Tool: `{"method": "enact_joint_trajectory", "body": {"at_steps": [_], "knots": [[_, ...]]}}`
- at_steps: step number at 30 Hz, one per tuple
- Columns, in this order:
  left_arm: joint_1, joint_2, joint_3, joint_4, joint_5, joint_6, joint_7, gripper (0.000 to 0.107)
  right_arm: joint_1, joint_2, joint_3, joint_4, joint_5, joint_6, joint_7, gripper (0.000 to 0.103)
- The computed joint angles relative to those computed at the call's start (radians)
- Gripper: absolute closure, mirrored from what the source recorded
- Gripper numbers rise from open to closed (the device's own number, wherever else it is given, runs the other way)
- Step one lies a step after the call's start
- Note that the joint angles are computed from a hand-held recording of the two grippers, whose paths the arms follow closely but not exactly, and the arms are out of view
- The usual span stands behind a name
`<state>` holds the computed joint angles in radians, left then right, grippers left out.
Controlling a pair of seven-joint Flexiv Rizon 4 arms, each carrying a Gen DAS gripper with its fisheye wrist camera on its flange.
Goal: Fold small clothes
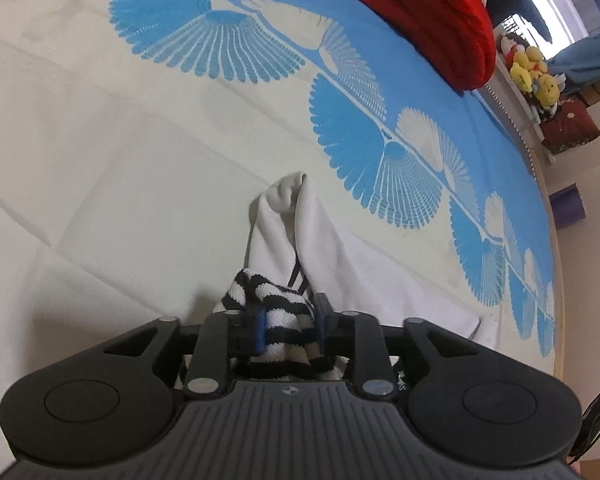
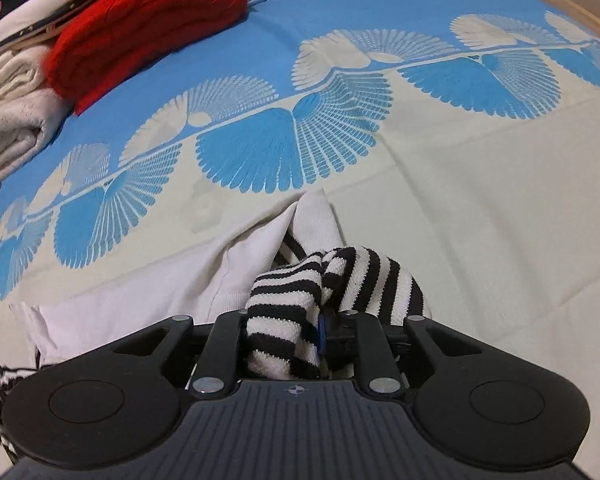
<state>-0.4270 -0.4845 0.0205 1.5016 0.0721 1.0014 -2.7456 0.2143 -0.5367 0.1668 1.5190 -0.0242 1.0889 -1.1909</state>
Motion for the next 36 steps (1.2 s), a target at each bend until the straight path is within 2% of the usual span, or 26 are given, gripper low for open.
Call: {"method": "enact_joint_trajectory", "body": {"at_steps": [3,14,16,17,19,20,23,27,29,31,32,33,35,36], "knots": [[-0.025,0.024,0.032,0.001,0.056,-0.026,-0.036,0.063,-0.006,0.013,0.0,0.015,0.002,0.013,-0.009,0.08],[-0.036,0.099,0.03,0.056,0.168,-0.042,-0.12,0.061,-0.048,0.065,0.022,0.066,0.069,0.085,-0.014,0.071],[-0.081,0.107,0.063,0.009,0.271,-0.12,-0.179,0.061,-0.053,0.074,0.025,0.072,0.079,0.088,-0.014,0.071],[-0.114,0.109,0.081,-0.038,0.357,-0.197,-0.195,0.061,-0.06,0.077,0.031,0.072,0.091,0.089,-0.016,0.071],[-0.149,0.118,0.085,-0.097,0.488,-0.291,-0.179,0.061,-0.069,0.083,0.038,0.071,0.112,0.088,-0.017,0.071],[-0.155,0.127,0.079,-0.11,0.535,-0.31,-0.158,0.061,-0.072,0.086,0.04,0.071,0.121,0.089,-0.016,0.071],[-0.126,0.156,0.044,-0.111,0.57,-0.321,-0.101,0.062,-0.084,0.097,0.048,0.072,0.15,0.097,-0.018,0.071],[-0.078,0.173,-0.006,-0.095,0.566,-0.267,0.054,0.062,-0.112,0.104,0.072,0.064,0.21,0.1,-0.046,0.071],[-0.052,0.174,-0.026,-0.052,0.537,-0.177,0.132,0.062,-0.124,0.106,0.08,0.058,0.237,0.094,-0.06,0.071],[-0.034,0.176,-0.035,0.026,0.497,-0.05,0.156,0.062,-0.133,0.108,0.084,0.05,0.262,0.086,-0.069,0.071],[-0.01,0.171,-0.054,0.062,0.425,-0.008,0.204,0.061,-0.137,0.108,0.085,0.046,0.274,0.081,-0.072,0.071],[0.022,0.158,-0.09,0.077,0.313,-0.021,0.304,0.061,-0.142,0.109,0.087,0.042,0.286,0.074,-0.078,0.071],[0.028,0.14,-0.108,0.081,0.242,-0.003,0.402,0.055,-0.155,0.108,0.095,0.031,0.315,0.05,-0.095,0.068],[0.037,0.133,-0.119,0.094,0.198,0.036,0.44,0.05,-0.163,0.105,0.102,0.021,0.332,0.03,-0.107,0.067]]}}
